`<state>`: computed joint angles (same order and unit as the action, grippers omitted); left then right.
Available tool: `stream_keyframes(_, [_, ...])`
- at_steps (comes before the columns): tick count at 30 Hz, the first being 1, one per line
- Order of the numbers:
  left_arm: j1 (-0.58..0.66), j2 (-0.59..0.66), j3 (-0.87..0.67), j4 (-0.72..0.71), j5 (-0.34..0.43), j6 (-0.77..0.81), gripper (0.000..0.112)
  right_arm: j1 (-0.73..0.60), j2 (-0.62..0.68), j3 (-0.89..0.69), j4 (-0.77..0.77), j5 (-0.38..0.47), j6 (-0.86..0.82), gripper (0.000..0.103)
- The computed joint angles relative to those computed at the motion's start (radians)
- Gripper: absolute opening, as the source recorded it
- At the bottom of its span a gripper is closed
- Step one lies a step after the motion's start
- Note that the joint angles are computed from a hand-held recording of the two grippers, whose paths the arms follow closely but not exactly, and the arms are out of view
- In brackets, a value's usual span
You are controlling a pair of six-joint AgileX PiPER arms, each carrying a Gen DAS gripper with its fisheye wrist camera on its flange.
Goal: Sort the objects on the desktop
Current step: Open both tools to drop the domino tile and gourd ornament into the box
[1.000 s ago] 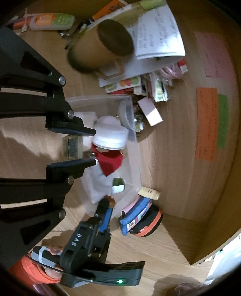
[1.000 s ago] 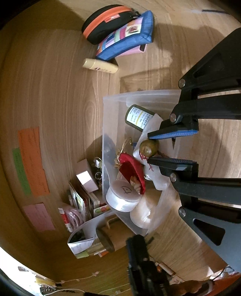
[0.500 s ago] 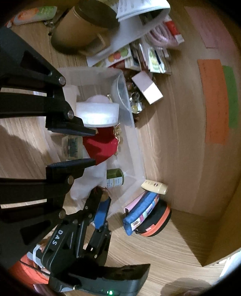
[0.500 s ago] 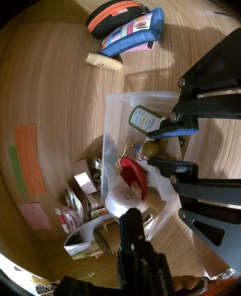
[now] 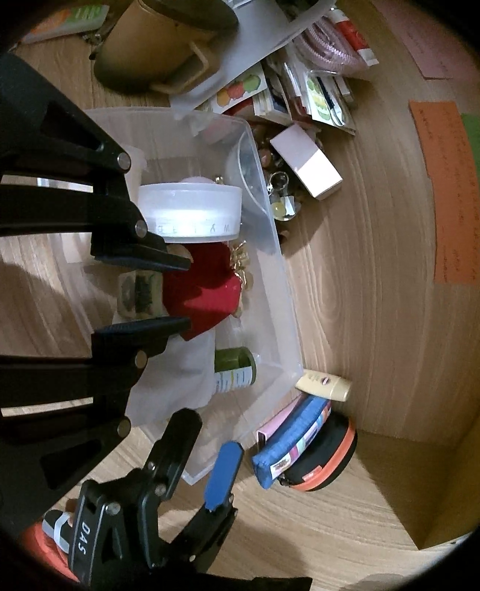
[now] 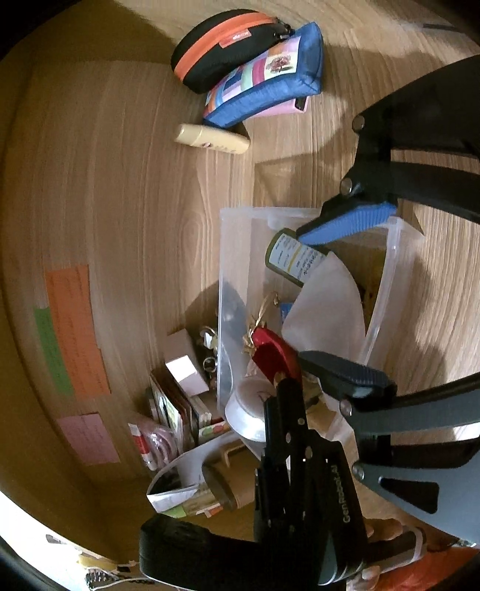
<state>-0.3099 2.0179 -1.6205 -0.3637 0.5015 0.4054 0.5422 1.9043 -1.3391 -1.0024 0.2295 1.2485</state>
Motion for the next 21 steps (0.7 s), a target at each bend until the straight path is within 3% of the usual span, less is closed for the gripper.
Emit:
stream_keyframes(9, [0.004,-0.015,0.028,-0.044,-0.034,0.052,0.026,-0.005,0.001,0.009,-0.072,-0.015,0.078,0.063])
stream_keyframes(14, [0.0,-0.039,0.068,-0.055,-0.076,0.07,0.041,-0.005,0.001,0.008,-0.081,-0.016,0.088,0.063])
stream_keyframes(16, [0.002,-0.056,0.094,-0.09,-0.099,0.111,0.056,-0.004,0.001,0.01,-0.107,-0.017,0.117,0.063])
stream_keyframes(18, [0.008,-0.075,0.121,-0.143,-0.122,0.166,0.062,-0.005,0.001,0.013,-0.133,-0.021,0.145,0.064])
stream_keyframes(21, [0.023,-0.102,0.153,-0.234,-0.131,0.256,0.066,-0.005,-0.001,0.016,-0.157,-0.022,0.168,0.065])
